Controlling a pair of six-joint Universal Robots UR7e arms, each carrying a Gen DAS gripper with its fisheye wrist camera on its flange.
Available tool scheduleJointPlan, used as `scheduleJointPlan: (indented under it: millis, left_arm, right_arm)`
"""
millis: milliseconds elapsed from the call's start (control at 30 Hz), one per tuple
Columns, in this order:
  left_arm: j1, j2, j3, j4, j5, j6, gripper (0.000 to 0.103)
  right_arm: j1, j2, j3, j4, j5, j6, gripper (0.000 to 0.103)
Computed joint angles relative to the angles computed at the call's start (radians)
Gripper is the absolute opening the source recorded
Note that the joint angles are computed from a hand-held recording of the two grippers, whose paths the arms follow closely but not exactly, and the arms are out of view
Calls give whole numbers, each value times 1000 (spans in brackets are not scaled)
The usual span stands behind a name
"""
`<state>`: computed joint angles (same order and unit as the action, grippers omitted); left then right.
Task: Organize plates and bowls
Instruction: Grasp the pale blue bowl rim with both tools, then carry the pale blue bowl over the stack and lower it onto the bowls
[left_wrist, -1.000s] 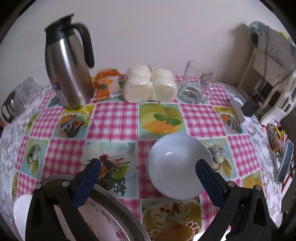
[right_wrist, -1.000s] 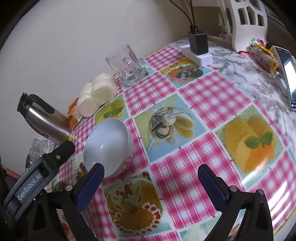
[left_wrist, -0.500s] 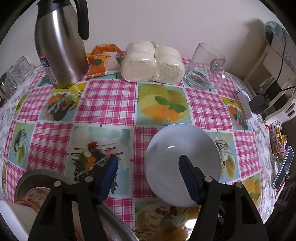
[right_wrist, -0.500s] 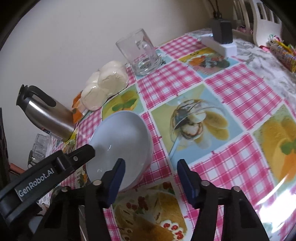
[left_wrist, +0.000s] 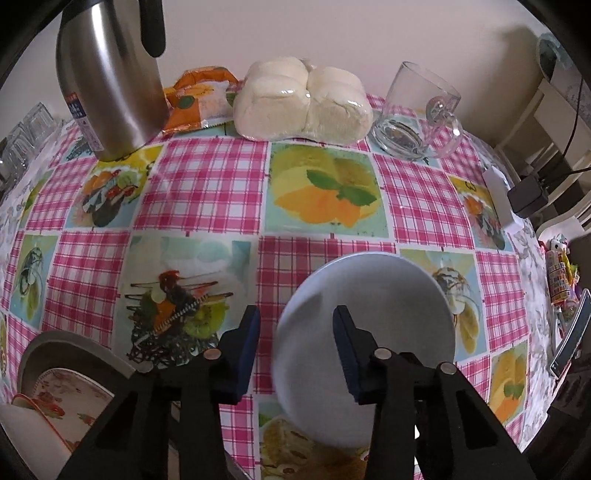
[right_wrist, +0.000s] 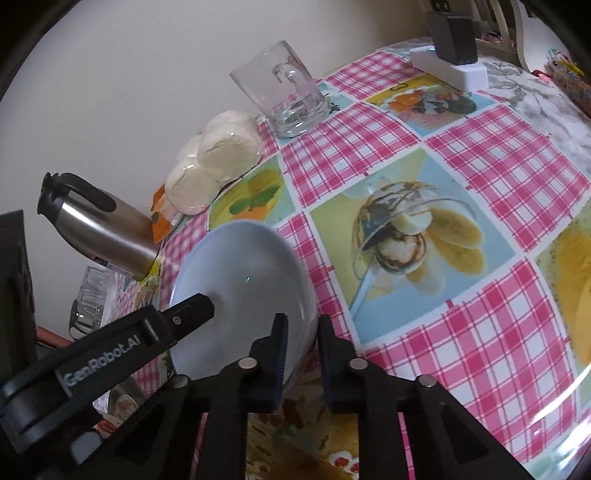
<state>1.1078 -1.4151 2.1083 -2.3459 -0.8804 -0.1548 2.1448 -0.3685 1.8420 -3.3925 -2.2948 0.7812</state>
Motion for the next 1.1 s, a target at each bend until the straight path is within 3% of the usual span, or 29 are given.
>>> scheduleJointPlan:
  millis: [233, 467, 733, 1100]
  left_arm:
    - [-5, -10, 22, 13, -9, -1, 27]
    - [-27, -79, 49, 44, -56, -17, 27]
    - [-96, -237, 87, 66, -53, -9, 27]
    - [-116, -468, 91, 115, -62, 12, 27]
  right_arm:
    - [10, -24, 23, 45, -2, 30, 14]
    - [45, -65, 53, 92, -39, 82, 15]
    - [125, -95, 36, 157, -80, 137, 15]
    - [256, -63, -117, 329, -146, 129, 15]
